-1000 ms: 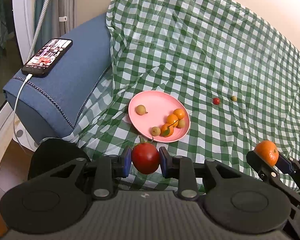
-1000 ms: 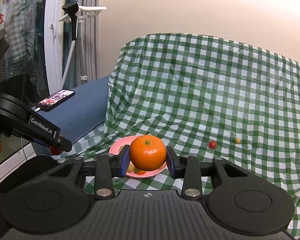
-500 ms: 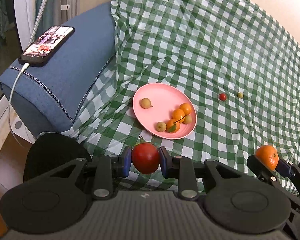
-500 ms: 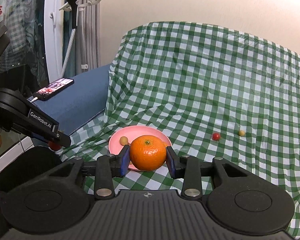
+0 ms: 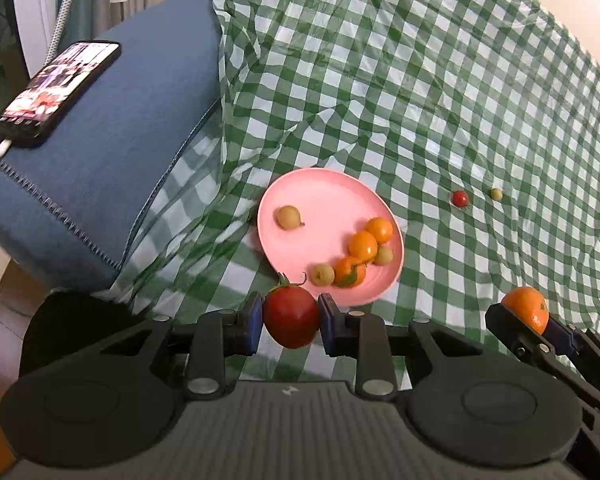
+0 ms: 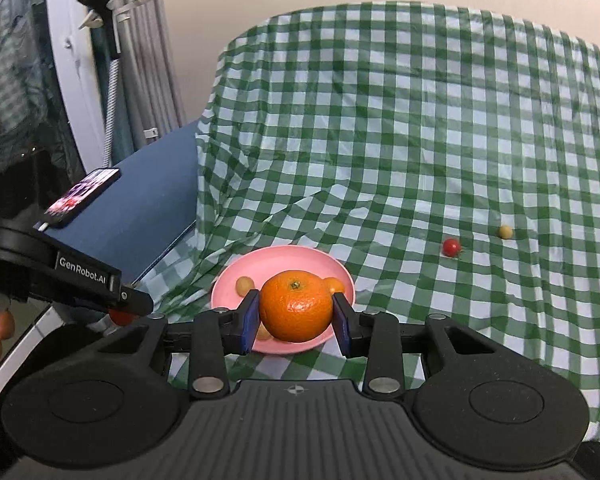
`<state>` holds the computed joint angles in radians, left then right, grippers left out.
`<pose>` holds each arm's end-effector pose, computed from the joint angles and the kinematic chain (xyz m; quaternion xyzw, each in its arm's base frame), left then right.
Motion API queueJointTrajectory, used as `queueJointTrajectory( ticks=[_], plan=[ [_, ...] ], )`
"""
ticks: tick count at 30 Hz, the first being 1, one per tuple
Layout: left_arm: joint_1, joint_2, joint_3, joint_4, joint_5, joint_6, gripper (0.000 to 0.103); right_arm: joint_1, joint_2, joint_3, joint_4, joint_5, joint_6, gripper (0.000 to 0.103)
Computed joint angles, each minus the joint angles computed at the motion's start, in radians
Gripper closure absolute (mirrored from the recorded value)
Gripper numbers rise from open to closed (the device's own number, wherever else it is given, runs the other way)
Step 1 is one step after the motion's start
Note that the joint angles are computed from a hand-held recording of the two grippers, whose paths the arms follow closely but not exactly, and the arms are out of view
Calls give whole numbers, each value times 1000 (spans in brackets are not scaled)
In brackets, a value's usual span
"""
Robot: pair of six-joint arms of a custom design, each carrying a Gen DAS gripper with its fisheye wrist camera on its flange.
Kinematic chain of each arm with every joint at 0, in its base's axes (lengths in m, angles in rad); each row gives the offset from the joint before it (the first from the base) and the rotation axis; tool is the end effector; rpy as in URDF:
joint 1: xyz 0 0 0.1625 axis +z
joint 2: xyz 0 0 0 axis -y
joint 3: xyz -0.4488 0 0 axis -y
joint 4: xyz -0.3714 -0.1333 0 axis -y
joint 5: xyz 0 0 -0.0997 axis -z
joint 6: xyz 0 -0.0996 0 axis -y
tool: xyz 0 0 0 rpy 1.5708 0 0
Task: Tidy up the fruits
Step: 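Carry both held fruits toward the pink plate, then open both tools over the pink plate to drop the fruits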
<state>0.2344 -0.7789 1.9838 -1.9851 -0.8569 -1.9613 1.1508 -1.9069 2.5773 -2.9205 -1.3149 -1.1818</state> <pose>-0.4100 -0.3020 0.0071 -0.1378 0.8642 -0.3496 0.3346 0.0301 -0.3213 0.3431 0.3871 -0.8523 0.3164 0.1535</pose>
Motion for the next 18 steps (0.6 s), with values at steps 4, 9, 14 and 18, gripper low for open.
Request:
queueJointTrajectory(
  ticks=[4, 9, 14, 18],
  plan=[
    [60, 11, -2, -47, 19, 55, 71, 62, 139, -11, -125, -54, 64, 64],
    [137, 33, -4, -120, 37, 139, 71, 125, 320, -29, -278, -146, 105, 64],
    [217, 67, -19, -173, 47, 223, 71, 164, 493, -59, -422, -229, 71, 64],
    [268, 95, -36, -191, 58, 276, 71, 181, 597, -96, -480, -277, 51, 64]
  ],
)
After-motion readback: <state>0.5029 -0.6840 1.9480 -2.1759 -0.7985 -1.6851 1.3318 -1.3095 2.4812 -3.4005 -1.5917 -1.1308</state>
